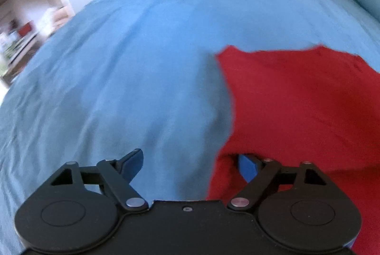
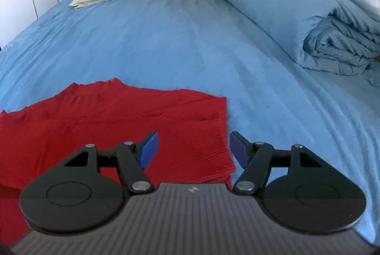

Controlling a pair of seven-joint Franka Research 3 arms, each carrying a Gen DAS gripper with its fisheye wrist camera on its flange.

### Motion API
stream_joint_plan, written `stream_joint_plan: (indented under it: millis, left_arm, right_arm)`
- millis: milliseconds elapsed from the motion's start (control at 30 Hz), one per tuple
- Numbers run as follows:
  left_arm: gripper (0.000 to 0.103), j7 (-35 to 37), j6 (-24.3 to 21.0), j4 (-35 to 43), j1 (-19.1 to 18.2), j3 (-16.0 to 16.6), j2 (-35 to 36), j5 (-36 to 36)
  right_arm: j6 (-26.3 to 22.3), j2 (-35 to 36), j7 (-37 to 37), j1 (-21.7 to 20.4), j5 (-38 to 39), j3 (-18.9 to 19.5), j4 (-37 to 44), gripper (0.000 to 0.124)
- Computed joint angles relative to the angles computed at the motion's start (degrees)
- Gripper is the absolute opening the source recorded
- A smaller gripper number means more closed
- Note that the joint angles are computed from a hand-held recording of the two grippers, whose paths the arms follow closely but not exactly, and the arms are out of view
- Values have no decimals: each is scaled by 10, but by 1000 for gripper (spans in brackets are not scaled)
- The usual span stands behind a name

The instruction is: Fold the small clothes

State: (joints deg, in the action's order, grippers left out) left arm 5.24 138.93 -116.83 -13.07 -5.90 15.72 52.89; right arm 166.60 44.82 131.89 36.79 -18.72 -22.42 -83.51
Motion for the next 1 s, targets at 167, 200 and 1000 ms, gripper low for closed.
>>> stream_joint_plan:
  millis: [167, 200, 1000]
  left_arm:
    - [89, -63, 7, -47, 11, 2, -25, -26]
    - [90, -75, 7, -54, 11, 2, -30, -24]
    - [74, 252, 293, -84, 85, -35, -11, -209]
  right_arm:
    - [-11, 17, -2, -5, 11, 13, 26, 82]
    - [-14, 20, -4, -6, 13, 15, 31, 82]
    - [-50, 54, -48, -25, 44, 64, 92, 82]
